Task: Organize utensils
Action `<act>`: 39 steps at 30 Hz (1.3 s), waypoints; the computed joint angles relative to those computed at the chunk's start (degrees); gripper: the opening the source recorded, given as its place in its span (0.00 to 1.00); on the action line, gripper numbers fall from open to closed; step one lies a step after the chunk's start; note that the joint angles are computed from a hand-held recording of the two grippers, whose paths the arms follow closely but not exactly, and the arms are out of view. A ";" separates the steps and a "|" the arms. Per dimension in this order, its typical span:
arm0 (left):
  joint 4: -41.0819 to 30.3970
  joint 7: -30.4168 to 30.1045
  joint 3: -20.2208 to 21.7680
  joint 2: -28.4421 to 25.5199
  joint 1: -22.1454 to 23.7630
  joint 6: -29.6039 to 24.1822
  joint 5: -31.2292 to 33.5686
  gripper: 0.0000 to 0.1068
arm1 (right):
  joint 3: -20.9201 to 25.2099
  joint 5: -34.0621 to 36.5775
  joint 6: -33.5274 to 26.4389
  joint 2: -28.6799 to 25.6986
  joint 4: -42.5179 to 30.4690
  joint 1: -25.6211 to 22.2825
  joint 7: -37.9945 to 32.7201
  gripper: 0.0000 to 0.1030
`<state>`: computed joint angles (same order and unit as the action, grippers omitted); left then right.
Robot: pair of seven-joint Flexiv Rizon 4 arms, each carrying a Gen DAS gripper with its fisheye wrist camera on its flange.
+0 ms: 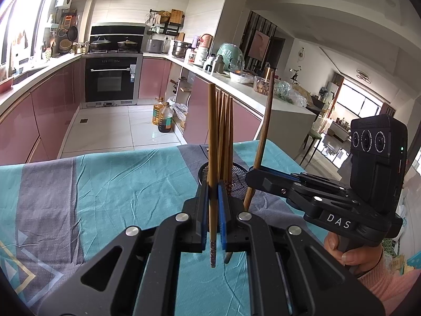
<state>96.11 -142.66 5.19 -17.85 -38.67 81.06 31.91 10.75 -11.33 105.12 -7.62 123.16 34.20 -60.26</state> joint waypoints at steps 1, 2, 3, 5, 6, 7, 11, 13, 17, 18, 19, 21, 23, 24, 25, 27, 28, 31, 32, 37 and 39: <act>0.00 0.08 -0.08 -0.02 0.05 0.01 -0.04 0.07 | -0.01 0.01 -0.04 -0.02 -0.03 0.00 0.00 0.06; -0.04 0.12 -0.08 -0.03 0.03 -0.04 -0.01 0.07 | 0.51 -0.21 -0.06 -0.22 -0.28 -0.62 0.10 0.06; 0.00 0.23 -0.16 0.00 0.10 0.00 -0.08 0.07 | 0.55 -0.24 0.00 -0.22 -0.24 -0.67 0.11 0.06; -0.01 0.19 -0.14 -0.02 0.08 0.01 -0.09 0.07 | 0.00 -0.07 0.02 -0.11 -0.10 -0.09 -0.05 0.06; -0.07 0.10 -0.07 -0.02 0.01 -0.09 -0.04 0.07 | 0.11 -0.06 0.01 -0.08 -0.11 -0.23 0.00 0.06; -0.08 0.10 -0.09 -0.02 0.02 -0.09 -0.03 0.07 | 0.16 -0.07 0.03 -0.10 -0.13 -0.27 0.00 0.06; -0.13 0.18 -0.15 -0.05 0.05 -0.12 -0.05 0.07 | 1.04 -0.46 -0.02 -0.34 -0.38 -1.32 0.20 0.06; 0.00 0.19 -0.14 0.04 0.08 0.03 0.00 0.07 | 0.72 -0.36 0.04 -0.29 -0.32 -0.99 0.20 0.06; -0.07 0.13 -0.05 0.01 0.00 0.06 0.17 0.07 | 1.09 -0.62 0.04 -0.43 -0.48 -1.53 0.39 0.06; 0.02 0.23 -0.07 0.08 0.06 0.15 0.18 0.07 | 1.78 -0.95 0.04 -0.65 -0.74 -2.40 0.53 0.06; 0.06 0.29 -0.10 0.10 0.09 0.20 0.17 0.07 | 1.13 -0.75 0.07 -0.55 -0.72 -1.76 0.49 0.06; -0.08 0.40 -0.06 0.02 0.09 0.18 0.26 0.07 | 2.14 -1.27 0.03 -0.83 -1.11 -3.06 0.74 0.06; -0.06 0.46 -0.06 0.04 0.09 0.26 0.24 0.07 | 2.57 -1.63 0.08 -0.91 -1.14 -3.71 0.85 0.06; -0.01 0.50 0.00 0.10 0.08 0.32 0.32 0.07 | 2.90 -1.87 0.07 -0.99 -1.24 -4.18 0.94 0.06; -0.04 0.57 -0.02 0.11 0.09 0.31 0.32 0.07 | 2.76 -1.83 0.18 -0.90 -1.09 -4.05 1.00 0.06; -0.14 0.67 -0.01 0.08 0.08 0.29 0.38 0.07 | 2.78 -2.09 0.16 -0.98 -1.22 -4.23 1.13 0.06; -0.23 0.92 -0.13 0.07 0.19 0.24 0.23 0.07 | 1.66 -1.47 0.25 -0.73 -0.92 -2.86 0.87 0.06; -0.42 1.15 -0.10 -0.09 0.20 0.32 0.14 0.07 | 1.34 -1.43 0.11 -0.80 -1.19 -2.68 0.86 0.06; -0.33 1.19 -0.09 -0.07 0.22 0.45 0.10 0.07 | 1.66 -1.52 0.18 -0.81 -1.14 -3.00 0.90 0.06; -0.31 1.66 0.03 -0.02 0.23 0.68 -0.10 0.07 | 2.08 -1.73 0.29 -0.95 -1.23 -3.52 0.92 0.06; -0.32 1.74 0.06 0.02 0.18 0.70 -0.14 0.07 | 1.40 -1.53 0.47 -0.84 -1.09 -2.84 0.79 0.06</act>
